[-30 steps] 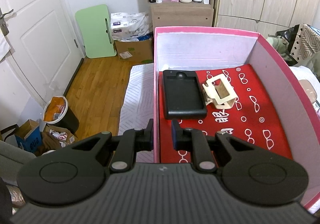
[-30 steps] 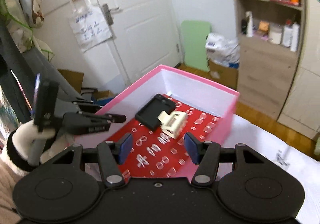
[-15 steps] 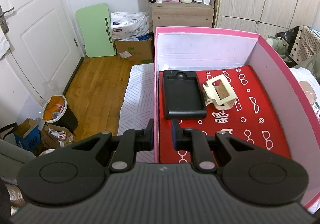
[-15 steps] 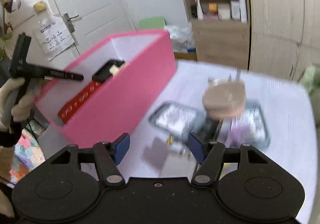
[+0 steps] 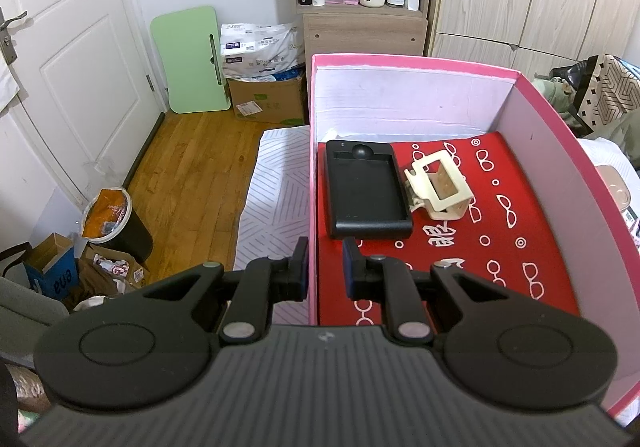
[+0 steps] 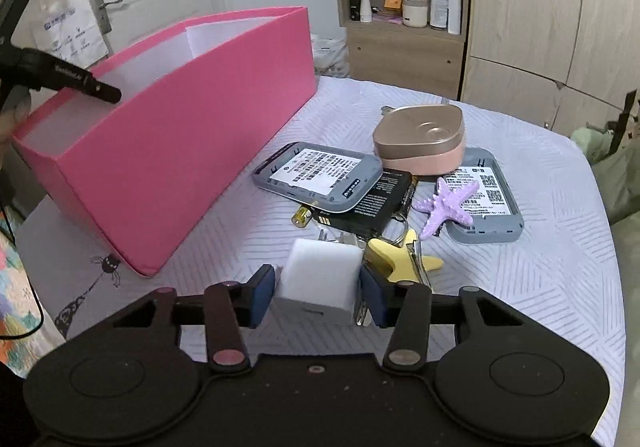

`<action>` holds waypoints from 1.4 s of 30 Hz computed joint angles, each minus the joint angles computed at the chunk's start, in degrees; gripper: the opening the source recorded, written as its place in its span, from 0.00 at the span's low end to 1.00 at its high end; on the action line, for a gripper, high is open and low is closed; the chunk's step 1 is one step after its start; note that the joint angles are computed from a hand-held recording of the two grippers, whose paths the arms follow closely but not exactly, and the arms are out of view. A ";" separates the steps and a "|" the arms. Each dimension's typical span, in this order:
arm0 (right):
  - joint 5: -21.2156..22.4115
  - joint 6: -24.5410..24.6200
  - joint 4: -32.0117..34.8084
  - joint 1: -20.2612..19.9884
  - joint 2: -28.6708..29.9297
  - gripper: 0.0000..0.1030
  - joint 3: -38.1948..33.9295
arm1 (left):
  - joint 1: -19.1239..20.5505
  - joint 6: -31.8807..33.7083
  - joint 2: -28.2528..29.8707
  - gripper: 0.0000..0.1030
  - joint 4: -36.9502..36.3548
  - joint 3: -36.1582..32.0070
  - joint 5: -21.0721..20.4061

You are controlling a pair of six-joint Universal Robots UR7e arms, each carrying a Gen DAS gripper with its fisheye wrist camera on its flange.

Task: Organize rigid objects
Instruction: 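Return the right gripper to the table and grasp the white charger cube, then place the white charger cube into the box beside the clip holder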

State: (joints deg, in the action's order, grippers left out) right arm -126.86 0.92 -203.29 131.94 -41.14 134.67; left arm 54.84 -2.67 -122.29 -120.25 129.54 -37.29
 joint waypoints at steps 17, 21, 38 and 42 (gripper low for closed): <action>2.85 2.12 -0.45 -0.57 -1.61 0.48 0.66 | 0.14 0.71 0.04 0.15 -0.27 0.10 0.32; 7.12 3.61 1.48 -1.40 -4.13 0.48 1.29 | 0.13 0.81 0.05 0.15 -0.27 0.09 0.24; 2.91 -1.41 -2.95 -1.59 -8.34 0.48 -1.56 | 0.00 0.19 -0.61 0.15 -0.61 0.37 -0.08; 9.15 -3.12 -2.13 -2.68 -8.68 0.48 -3.64 | -0.02 0.01 -0.81 0.15 -0.43 0.31 -0.30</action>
State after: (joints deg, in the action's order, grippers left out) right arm -117.71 -2.20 -205.42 129.26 -49.83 131.03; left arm 54.81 -2.66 -123.10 -120.68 129.85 -37.59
